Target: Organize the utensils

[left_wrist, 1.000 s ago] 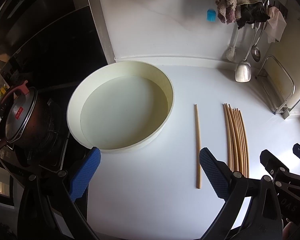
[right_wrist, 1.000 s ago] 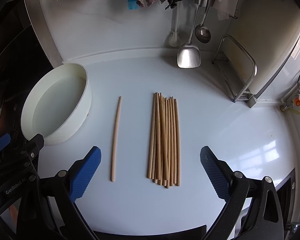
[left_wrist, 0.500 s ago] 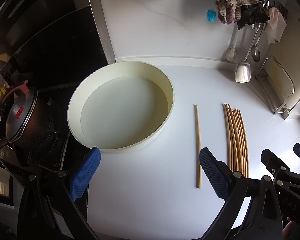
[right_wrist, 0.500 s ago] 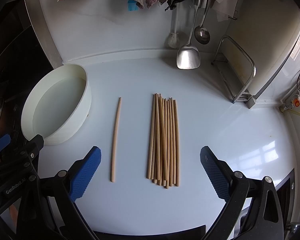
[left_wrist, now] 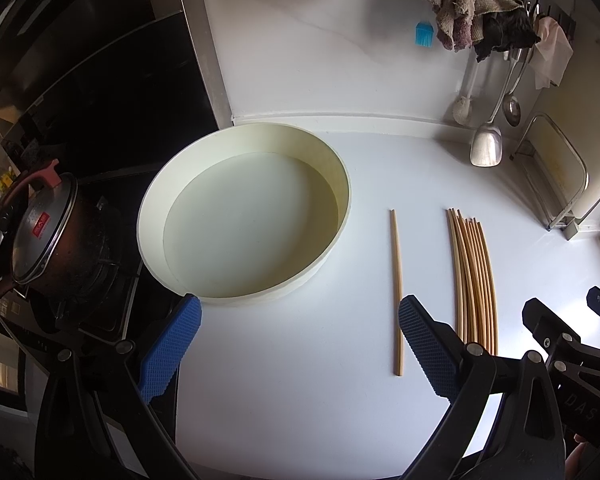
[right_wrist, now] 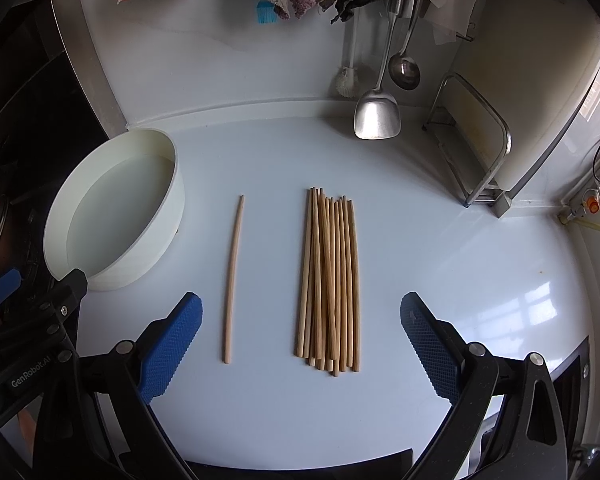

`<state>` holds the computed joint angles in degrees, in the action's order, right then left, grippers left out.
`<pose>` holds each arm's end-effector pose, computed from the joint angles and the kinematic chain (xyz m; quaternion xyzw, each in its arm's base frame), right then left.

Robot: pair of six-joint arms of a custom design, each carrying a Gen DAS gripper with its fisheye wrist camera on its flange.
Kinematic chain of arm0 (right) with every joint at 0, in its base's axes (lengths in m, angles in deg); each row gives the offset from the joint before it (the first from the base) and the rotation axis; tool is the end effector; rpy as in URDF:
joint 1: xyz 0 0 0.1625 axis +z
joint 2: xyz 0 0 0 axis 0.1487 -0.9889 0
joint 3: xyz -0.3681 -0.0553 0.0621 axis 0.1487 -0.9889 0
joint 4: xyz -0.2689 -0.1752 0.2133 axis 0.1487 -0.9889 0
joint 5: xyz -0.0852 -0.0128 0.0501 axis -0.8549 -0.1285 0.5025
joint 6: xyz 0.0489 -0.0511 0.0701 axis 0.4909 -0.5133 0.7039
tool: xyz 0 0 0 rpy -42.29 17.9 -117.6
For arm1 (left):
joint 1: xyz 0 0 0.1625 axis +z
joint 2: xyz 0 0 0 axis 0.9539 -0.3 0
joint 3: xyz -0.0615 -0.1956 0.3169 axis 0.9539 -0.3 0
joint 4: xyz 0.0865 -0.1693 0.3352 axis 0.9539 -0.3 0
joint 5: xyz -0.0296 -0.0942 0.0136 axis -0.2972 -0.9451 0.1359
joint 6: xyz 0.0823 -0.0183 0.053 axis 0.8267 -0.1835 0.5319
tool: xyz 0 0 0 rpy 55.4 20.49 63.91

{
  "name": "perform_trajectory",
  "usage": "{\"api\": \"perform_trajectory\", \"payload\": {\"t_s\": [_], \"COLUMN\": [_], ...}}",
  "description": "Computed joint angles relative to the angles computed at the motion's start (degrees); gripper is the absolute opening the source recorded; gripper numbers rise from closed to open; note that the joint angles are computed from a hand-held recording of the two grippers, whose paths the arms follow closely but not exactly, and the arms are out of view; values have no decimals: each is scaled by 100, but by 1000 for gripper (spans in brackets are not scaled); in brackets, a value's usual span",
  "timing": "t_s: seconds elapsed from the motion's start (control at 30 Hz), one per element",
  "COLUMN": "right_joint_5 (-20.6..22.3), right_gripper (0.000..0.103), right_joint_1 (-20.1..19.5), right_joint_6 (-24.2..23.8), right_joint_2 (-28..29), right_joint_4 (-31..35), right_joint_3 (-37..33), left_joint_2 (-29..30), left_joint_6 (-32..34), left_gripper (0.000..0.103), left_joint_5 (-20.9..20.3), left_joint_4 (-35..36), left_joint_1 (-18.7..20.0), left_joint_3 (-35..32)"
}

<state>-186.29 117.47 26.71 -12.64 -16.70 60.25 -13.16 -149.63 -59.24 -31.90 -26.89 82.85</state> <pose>0.5261 -0.6099 0.1572 0.2332 -0.9047 0.1262 0.3335 -0.2275 -0.5508 0.4184 -0.0853 0.8293 -0.3251 0.4463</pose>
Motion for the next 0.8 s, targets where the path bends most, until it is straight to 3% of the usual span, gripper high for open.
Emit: {"api": "perform_trajectory", "payload": {"t_s": [0.6, 0.8], "right_joint_5": [-13, -55], "right_gripper": [95, 95], "right_joint_1": [5, -10], "right_joint_6": [23, 171], "right_joint_2": [-14, -102], "right_joint_4": [-7, -112], "right_joint_3": [19, 199], "left_joint_2": [10, -133], "left_joint_6": [89, 615], "left_gripper": [97, 97], "left_joint_5": [-3, -57], "left_joint_4": [-40, -622], "left_joint_1": [8, 72], "left_joint_3": [-51, 203]}}
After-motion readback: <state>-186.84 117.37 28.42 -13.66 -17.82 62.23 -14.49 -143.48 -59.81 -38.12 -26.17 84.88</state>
